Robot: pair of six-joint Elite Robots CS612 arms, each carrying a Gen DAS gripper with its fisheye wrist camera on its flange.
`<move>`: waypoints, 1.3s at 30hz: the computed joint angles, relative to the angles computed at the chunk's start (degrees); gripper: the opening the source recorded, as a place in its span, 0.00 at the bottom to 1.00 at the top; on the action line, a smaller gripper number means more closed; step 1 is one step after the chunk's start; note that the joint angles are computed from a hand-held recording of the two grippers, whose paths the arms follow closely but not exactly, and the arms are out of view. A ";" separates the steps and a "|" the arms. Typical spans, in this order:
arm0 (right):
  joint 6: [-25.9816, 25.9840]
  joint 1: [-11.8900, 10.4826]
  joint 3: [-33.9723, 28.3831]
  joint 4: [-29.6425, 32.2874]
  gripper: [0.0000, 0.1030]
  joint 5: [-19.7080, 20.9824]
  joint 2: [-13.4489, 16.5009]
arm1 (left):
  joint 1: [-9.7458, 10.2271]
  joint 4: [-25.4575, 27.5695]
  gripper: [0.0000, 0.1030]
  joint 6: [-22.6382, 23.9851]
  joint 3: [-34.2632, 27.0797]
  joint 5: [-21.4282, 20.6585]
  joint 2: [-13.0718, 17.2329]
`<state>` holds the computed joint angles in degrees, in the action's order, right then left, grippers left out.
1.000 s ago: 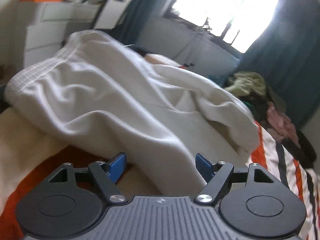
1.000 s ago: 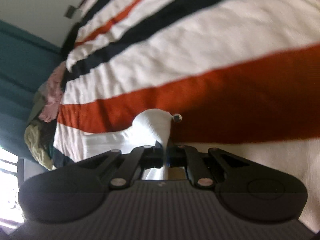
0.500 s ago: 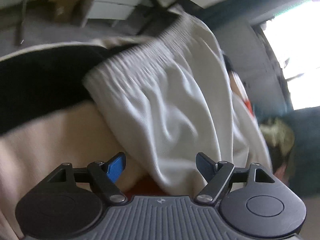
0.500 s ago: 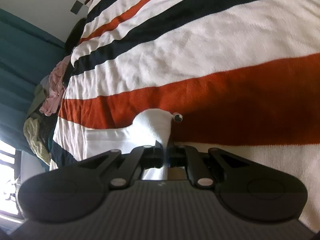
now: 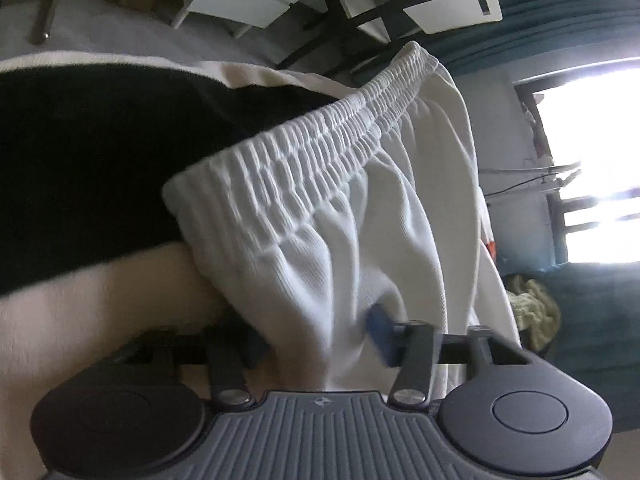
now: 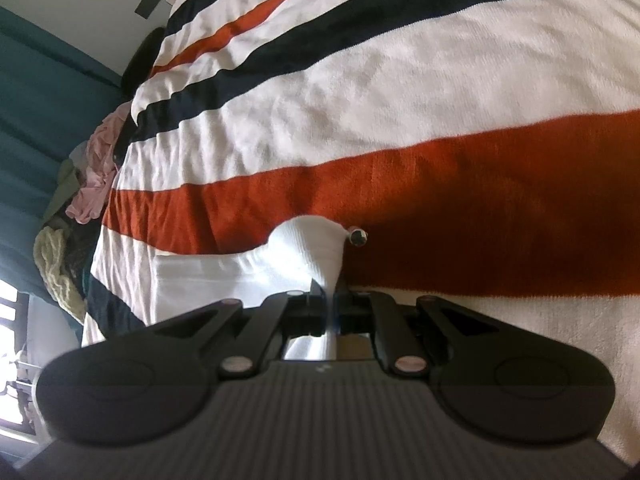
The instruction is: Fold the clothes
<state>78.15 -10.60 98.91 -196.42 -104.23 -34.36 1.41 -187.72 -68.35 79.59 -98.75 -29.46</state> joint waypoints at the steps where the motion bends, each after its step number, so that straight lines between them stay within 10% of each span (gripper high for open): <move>1: 0.06 -0.03 -0.04 0.03 0.06 0.10 0.02 | 0.12 -0.91 0.20 0.21 0.30 -0.09 -0.08; 10: -0.13 -0.09 0.14 -0.20 0.06 1.01 0.04 | 3.59 -9.31 0.08 -1.61 4.79 -7.54 -3.36; 24: 1.34 0.37 0.82 0.50 0.07 -0.60 -0.54 | 5.55 -3.06 0.08 9.96 13.71 -8.27 -7.99; 29: -4.76 0.36 0.26 3.88 0.12 -0.43 -1.38 | 5.81 -1.14 0.25 17.35 12.91 -9.23 -8.57; 30: -5.90 0.28 0.13 4.60 0.15 0.01 -1.54 | 5.71 -0.66 0.42 18.94 12.97 -8.82 -8.97; 32: -9.07 0.25 -0.12 5.71 0.26 0.42 -1.81 | 5.20 0.09 0.61 22.49 13.41 -6.41 -9.90; 35: -13.62 1.28 -0.44 6.69 0.71 -4.03 -2.45 | 3.60 0.38 0.80 28.52 15.37 1.27 -12.21; 39: -18.67 3.17 -0.98 5.05 0.77 -12.52 -2.88 | 1.28 -3.98 0.84 35.67 18.10 7.90 -14.31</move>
<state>59.48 -7.42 97.93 -191.37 -116.76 -37.24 2.69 -191.70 -32.67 97.69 -90.85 -43.76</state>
